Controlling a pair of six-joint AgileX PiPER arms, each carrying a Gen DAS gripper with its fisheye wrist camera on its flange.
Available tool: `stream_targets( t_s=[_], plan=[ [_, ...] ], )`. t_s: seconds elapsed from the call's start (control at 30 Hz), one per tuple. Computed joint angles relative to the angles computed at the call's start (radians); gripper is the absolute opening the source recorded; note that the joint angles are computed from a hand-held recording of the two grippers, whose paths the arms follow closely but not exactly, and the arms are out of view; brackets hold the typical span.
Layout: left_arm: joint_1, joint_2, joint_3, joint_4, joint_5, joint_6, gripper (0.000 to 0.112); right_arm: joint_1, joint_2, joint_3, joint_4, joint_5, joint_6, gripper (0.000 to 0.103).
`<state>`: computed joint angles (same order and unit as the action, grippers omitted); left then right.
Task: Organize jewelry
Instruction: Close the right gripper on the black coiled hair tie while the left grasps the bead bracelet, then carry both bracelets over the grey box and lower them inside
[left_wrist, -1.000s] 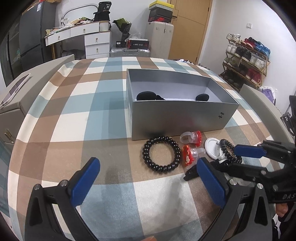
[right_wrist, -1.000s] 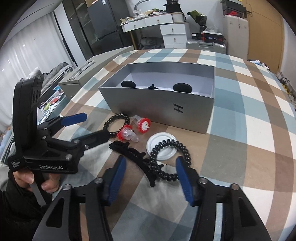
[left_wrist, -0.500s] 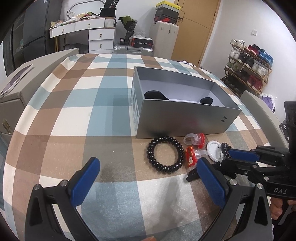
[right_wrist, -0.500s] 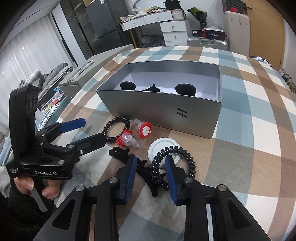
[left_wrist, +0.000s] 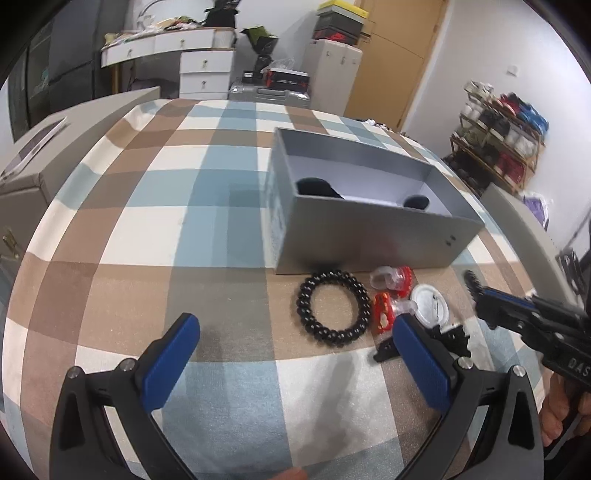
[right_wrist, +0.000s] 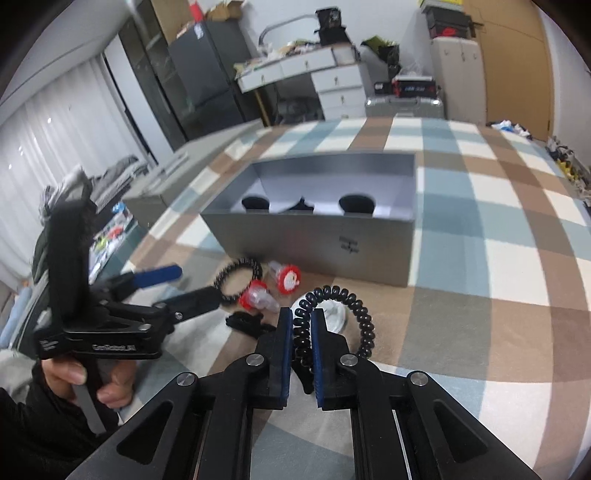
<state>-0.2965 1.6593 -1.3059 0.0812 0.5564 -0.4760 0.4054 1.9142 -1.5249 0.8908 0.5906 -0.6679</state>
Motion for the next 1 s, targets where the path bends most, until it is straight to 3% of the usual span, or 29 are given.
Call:
stream_targets(
  t_s=[0.1,0.17,0.4,0.6,0.67,1.0],
  plan=[
    [0.016,0.012,-0.023,0.005,0.025,-0.044,0.099,-0.017,-0.021,0.029,0.053,-0.007,-0.035,0.009],
    [0.009,0.032,-0.051,0.052,0.058,-0.083,0.081,-0.028,-0.028,0.037,0.072,0.0,-0.051,0.009],
    [-0.037,0.102,-0.158,0.161,0.167,-0.089,0.048,-0.041,-0.046,0.052,0.092,0.003,-0.07,0.009],
    [-0.071,0.107,-0.153,0.218,0.164,-0.058,0.022,-0.042,-0.064,0.068,0.1,0.004,-0.079,0.009],
    [-0.068,0.101,-0.146,0.191,0.153,-0.024,0.005,-0.044,-0.067,0.07,0.104,0.006,-0.083,0.009],
    [-0.063,0.05,-0.097,0.145,0.109,-0.009,0.004,-0.046,-0.076,0.076,0.105,0.002,-0.088,0.009]
  ],
)
